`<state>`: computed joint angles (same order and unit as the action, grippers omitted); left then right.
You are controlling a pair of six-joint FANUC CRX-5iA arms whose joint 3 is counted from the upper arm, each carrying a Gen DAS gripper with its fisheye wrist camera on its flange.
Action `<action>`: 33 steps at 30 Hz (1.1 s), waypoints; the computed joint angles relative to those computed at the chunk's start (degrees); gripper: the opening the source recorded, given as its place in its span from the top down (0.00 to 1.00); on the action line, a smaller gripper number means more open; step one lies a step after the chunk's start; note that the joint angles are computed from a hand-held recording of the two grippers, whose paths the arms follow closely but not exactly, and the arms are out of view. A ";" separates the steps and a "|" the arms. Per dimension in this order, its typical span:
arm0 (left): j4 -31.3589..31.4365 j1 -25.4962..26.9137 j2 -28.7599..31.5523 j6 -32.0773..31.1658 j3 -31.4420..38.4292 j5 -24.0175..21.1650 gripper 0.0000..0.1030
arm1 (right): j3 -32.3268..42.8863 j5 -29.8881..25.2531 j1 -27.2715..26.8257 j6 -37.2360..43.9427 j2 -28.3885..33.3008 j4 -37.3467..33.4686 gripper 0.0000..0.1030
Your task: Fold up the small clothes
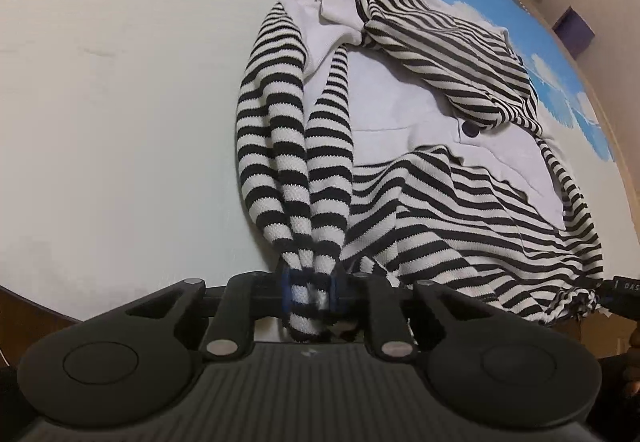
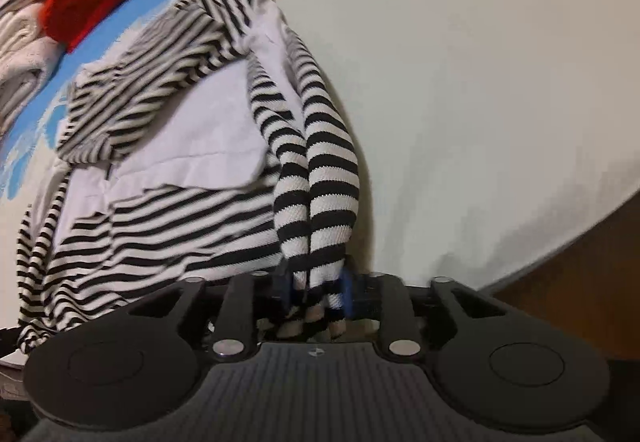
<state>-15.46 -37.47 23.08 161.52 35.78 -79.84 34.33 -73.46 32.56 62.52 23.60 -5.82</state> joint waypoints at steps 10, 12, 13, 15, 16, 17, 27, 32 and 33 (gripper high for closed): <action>-1.37 -0.58 -0.03 -1.04 0.53 -0.02 0.92 | -2.26 2.81 0.37 2.03 -1.54 0.29 0.87; -3.21 -1.52 0.37 -2.24 2.16 -0.90 0.92 | -3.31 4.12 0.19 2.07 -2.51 0.09 0.87; -3.86 -1.83 0.40 -2.31 2.75 -1.17 0.92 | -3.70 4.71 0.14 2.11 -2.93 0.06 0.87; -4.78 -2.27 0.24 -2.17 3.64 -1.48 0.93 | -4.02 5.75 -0.14 2.07 -3.54 -0.18 0.88; -5.47 -2.53 0.08 -2.48 4.21 -1.66 0.93 | -4.32 6.75 -0.38 1.97 -4.15 -0.58 0.88; -6.18 -2.79 -0.07 -3.13 5.02 -1.96 0.93 | -4.61 7.90 -0.62 2.25 -4.82 -1.03 0.89; -8.36 -3.78 -4.59 -7.71 8.09 -0.21 0.93 | -1.92 13.72 -4.32 5.67 -9.85 -8.47 0.91; -5.42 -6.49 -7.18 -7.38 7.39 -1.16 0.93 | -5.04 11.82 -5.34 8.32 -14.99 -11.14 0.91; -4.33 -6.70 -7.70 -6.89 7.10 -1.34 0.93 | -6.00 11.17 -5.86 8.03 -16.43 -12.00 0.91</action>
<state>-19.79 -44.17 15.38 154.63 42.87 -81.19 28.33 -62.30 26.70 70.55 7.18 -17.83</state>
